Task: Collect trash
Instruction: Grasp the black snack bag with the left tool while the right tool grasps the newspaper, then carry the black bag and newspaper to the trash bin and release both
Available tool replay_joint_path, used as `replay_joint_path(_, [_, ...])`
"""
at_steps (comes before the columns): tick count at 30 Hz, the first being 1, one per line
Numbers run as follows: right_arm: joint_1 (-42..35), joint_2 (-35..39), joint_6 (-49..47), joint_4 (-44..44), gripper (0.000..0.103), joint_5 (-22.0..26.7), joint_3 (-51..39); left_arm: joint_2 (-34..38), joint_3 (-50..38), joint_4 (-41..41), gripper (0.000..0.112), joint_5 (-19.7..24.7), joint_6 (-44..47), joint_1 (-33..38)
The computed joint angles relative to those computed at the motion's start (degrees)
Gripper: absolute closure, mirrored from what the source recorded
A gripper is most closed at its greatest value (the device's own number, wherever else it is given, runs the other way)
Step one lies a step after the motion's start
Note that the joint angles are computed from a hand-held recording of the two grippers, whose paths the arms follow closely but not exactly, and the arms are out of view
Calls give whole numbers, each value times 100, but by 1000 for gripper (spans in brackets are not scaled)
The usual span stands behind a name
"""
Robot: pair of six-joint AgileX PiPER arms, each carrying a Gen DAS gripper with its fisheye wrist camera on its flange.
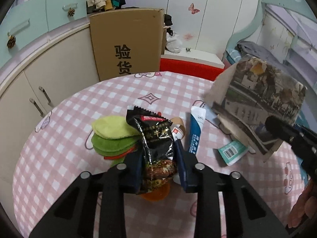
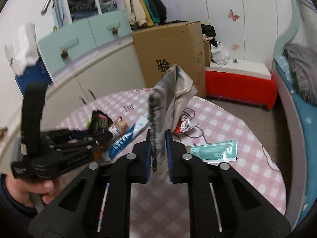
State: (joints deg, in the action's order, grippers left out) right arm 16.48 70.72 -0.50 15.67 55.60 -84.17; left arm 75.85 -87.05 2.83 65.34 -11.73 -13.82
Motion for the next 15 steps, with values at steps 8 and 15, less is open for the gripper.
replay_joint_path(8, [-1170,-473,-858,1388,95,459,182,-633,245,-362,86,21,-104,124])
replay_joint_path(15, [-2678,-907,-1669,2599,95,1348,161,-1125,123,310,86,308,-1003,-849])
